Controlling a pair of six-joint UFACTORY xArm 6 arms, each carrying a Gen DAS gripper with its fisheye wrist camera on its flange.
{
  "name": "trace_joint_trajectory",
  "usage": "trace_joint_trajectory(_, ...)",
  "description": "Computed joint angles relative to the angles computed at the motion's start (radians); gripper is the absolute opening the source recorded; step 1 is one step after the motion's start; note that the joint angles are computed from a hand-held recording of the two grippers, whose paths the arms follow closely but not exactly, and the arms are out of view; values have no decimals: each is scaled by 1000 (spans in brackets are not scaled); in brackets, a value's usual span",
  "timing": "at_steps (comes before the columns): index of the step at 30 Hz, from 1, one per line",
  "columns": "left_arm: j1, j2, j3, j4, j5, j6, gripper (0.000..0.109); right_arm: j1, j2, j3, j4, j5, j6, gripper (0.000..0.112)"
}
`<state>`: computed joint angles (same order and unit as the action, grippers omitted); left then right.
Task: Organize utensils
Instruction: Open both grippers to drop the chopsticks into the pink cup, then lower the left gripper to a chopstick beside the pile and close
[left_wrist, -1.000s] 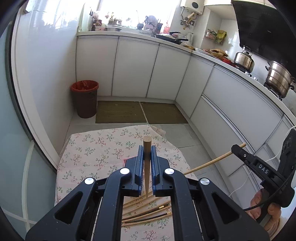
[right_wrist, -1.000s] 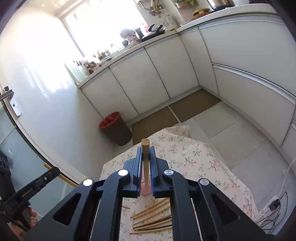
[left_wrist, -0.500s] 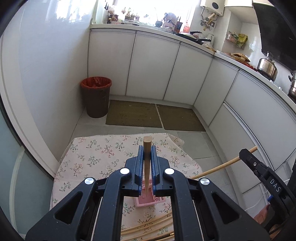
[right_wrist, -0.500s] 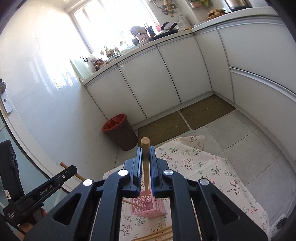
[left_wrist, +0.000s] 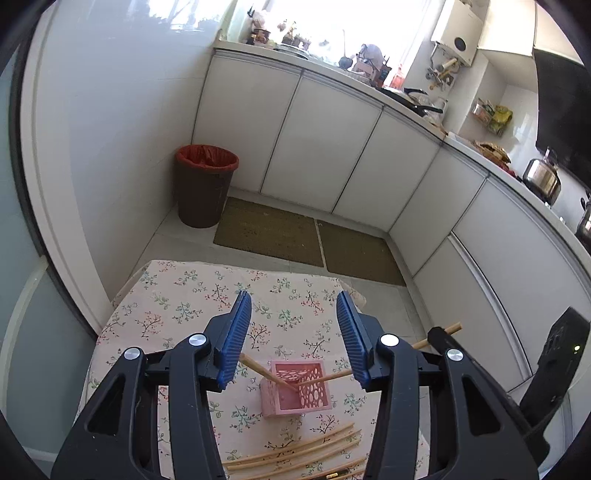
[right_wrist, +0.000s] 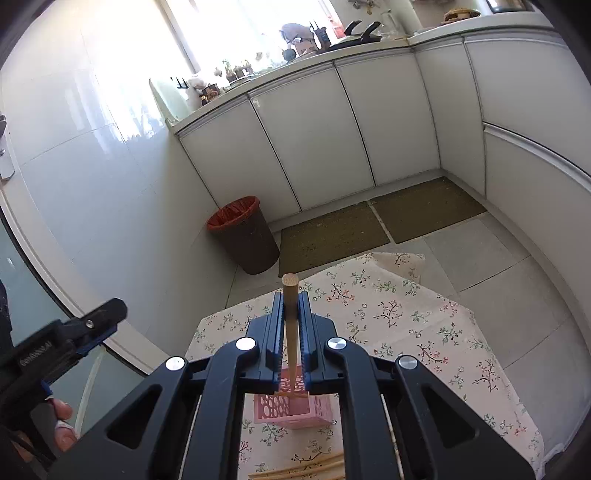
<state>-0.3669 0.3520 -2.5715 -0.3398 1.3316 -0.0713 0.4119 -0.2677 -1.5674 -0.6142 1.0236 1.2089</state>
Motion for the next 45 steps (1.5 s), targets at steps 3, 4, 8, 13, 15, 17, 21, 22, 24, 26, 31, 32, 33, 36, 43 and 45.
trace_joint_trajectory(3, 13, -85, 134, -3, -65, -5, 54, -2, 20, 3, 18, -15, -23, 11)
trace_joint_trajectory(4, 15, -103, 161, -7, -73, -2, 56, -4, 28, 2, 29, -19, -38, 11)
trace_joint_trajectory(8, 5, -170, 272, 34, -101, 16, 57, 10, 35, -3, 34, -13, -57, 20)
trace_joint_trajectory(13, 7, -271, 431, 28, -129, 40, 63, 69, -3, 1, -62, 34, -24, 34)
trace_joint_trajectory(15, 0, -317, 497, 41, -152, 41, 68, 101, -16, -7, -99, 74, -17, 34)
trace_joint_trajectory(17, -3, -356, 546, 48, -166, 47, 73, 135, -32, -9, -129, 114, -8, 35)
trace_joint_trajectory(21, -13, -437, 638, 70, -189, 51, 85, 218, -93, 30, -203, 183, 65, 64)
trace_joint_trajectory(22, -16, -457, 661, 77, -191, 54, 87, 245, -109, 43, -223, 205, 79, 64)
trace_joint_trajectory(24, -25, -503, 717, 101, -193, 55, 95, 301, -138, 64, -255, 258, 108, 72)
trace_joint_trajectory(26, -27, -545, 768, 113, -177, 63, 96, 360, -175, 98, -283, 297, 149, 77)
trace_joint_trajectory(31, -27, -600, 837, 105, -9, 133, 96, 571, -301, 232, -365, 413, 267, 88)
trace_joint_trajectory(32, -27, -613, 861, 111, 17, 144, 96, 620, -321, 257, -377, 443, 299, 90)
trace_joint_trajectory(33, -29, -626, 885, 118, 46, 155, 96, 672, -345, 289, -381, 480, 332, 92)
trace_joint_trajectory(36, -19, -632, 927, 112, 163, 181, 96, 778, -410, 380, -326, 551, 447, 92)
trace_joint_trajectory(43, 88, -604, 1035, 4, 348, -5, 94, 728, -611, 653, -40, 391, 662, 92)
trace_joint_trajectory(45, 96, -579, 1045, 16, 372, -70, 84, 719, -632, 676, -41, 380, 680, 92)
